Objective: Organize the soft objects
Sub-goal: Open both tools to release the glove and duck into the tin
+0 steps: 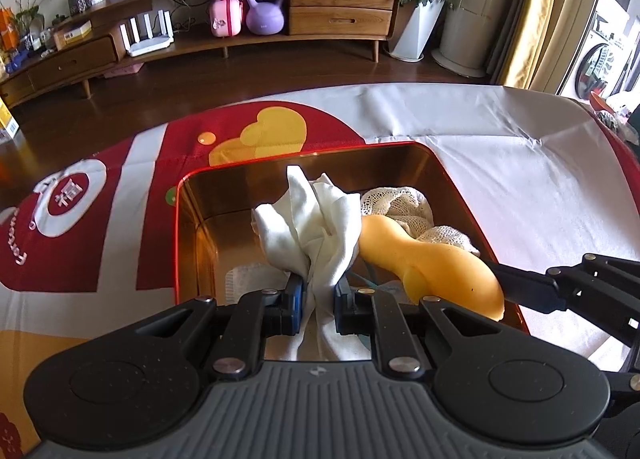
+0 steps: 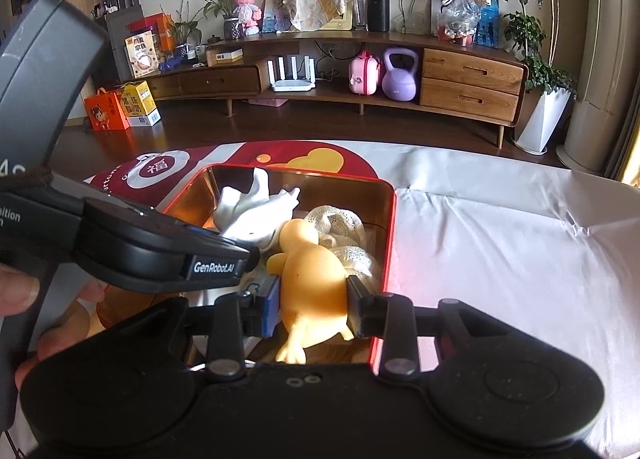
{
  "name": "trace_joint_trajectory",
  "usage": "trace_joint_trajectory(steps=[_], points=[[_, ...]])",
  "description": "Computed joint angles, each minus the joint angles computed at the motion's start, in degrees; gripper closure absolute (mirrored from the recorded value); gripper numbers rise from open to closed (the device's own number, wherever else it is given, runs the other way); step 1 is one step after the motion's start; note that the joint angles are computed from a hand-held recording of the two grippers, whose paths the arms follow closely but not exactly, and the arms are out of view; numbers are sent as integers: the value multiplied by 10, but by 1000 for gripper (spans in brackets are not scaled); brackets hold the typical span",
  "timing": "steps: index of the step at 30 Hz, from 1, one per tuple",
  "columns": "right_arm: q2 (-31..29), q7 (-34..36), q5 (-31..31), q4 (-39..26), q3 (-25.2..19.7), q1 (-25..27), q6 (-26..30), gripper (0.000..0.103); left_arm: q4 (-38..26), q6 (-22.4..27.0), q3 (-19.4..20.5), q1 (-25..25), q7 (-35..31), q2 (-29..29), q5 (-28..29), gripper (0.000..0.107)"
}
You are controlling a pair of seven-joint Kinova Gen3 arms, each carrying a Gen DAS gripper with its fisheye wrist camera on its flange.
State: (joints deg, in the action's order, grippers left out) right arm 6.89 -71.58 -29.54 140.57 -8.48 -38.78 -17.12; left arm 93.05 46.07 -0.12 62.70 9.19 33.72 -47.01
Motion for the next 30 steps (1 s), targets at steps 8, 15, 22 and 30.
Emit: trace_joint_trajectory(steps=[8, 15, 22, 30], points=[[-13, -21, 21, 2, -6, 15, 18, 65, 0, 12, 7, -1, -1, -8, 10, 92], [-39, -17, 5, 9, -14, 20, 31, 59, 10, 12, 11, 7, 12, -20, 1, 88], [-81, 44, -70, 19, -48, 45, 49, 54, 13, 39, 20, 26, 41, -35, -16, 79], [-156, 16, -52, 34, -103, 112, 93, 45, 24, 78, 45, 42, 84, -59, -36, 78]])
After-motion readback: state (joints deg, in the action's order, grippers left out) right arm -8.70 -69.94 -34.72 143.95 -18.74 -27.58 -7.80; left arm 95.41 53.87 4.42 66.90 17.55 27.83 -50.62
